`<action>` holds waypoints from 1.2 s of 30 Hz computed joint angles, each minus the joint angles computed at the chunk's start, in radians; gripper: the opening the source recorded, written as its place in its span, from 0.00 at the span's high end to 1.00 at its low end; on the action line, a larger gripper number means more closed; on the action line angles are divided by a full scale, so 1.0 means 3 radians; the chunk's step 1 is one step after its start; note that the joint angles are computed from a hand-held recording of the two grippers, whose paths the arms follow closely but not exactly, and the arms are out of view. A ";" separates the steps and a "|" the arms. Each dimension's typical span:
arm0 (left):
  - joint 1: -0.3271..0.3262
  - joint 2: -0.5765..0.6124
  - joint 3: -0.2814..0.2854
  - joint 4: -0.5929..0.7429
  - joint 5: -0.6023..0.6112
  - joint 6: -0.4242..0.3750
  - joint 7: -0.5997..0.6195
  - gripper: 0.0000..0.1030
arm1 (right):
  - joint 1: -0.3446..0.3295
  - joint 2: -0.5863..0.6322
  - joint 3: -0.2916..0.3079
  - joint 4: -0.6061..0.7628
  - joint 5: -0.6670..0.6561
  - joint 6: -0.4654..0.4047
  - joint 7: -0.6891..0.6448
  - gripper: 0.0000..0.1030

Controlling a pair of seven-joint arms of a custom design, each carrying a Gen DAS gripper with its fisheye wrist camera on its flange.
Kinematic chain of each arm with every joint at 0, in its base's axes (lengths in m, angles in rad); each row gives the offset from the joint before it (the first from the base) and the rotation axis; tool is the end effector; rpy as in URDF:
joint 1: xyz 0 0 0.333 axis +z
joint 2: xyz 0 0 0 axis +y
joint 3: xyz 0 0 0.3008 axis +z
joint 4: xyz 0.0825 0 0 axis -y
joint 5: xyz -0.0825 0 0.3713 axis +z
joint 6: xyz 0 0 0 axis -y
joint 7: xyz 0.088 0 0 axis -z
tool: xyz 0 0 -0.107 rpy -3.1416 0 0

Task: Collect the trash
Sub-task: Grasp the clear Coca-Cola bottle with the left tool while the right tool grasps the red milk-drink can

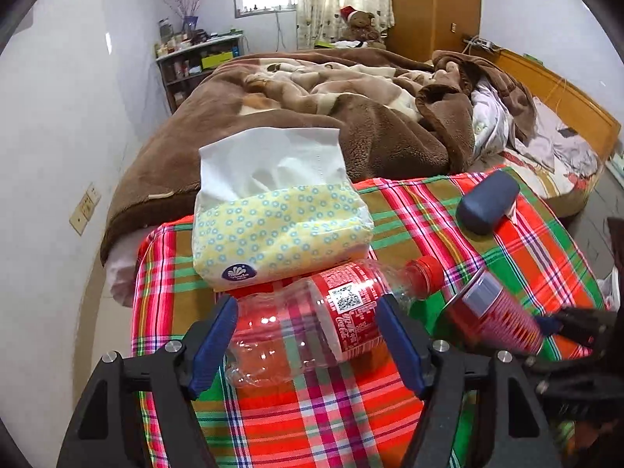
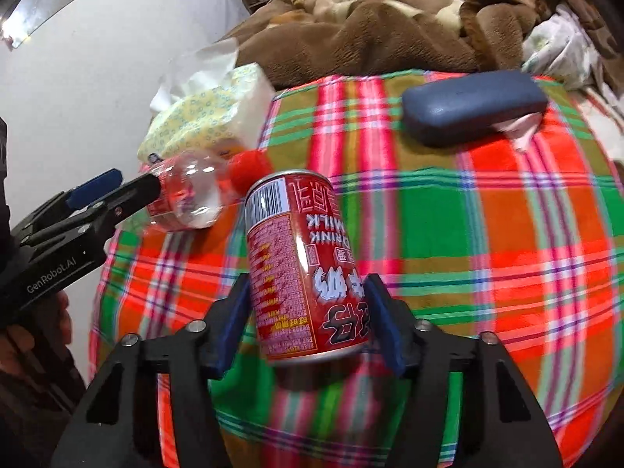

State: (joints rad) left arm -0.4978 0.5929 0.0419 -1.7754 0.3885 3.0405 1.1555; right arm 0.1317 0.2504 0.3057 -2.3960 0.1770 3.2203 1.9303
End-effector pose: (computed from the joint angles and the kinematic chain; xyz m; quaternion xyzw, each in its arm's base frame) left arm 0.6014 -0.3318 0.2950 -0.5091 0.7929 -0.2712 0.1963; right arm 0.4918 0.2104 0.2785 -0.6301 0.7208 -0.0581 0.2831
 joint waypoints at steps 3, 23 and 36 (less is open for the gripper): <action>0.0121 -0.0032 -0.0178 -0.0033 -0.0017 -0.0040 0.0218 0.26 | -0.0265 -0.0028 0.0220 -0.0110 -0.0007 0.0099 -0.0056 0.43; 0.0085 0.0362 -0.0261 0.0599 0.0179 -0.0642 0.0721 0.23 | -0.1039 -0.0044 0.0700 -0.0284 -0.0577 0.0188 0.0162 0.43; 0.0291 0.0177 -0.0506 0.0131 -0.0406 -0.0553 0.0554 0.36 | -0.0251 -0.0255 -0.0099 -0.0505 -0.0760 0.0331 0.0342 0.43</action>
State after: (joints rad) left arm -0.4106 0.6459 -0.1098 -1.7360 0.2668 2.8747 1.3218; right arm 0.0564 0.1739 0.2761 -2.5474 -0.0509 3.3195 2.0328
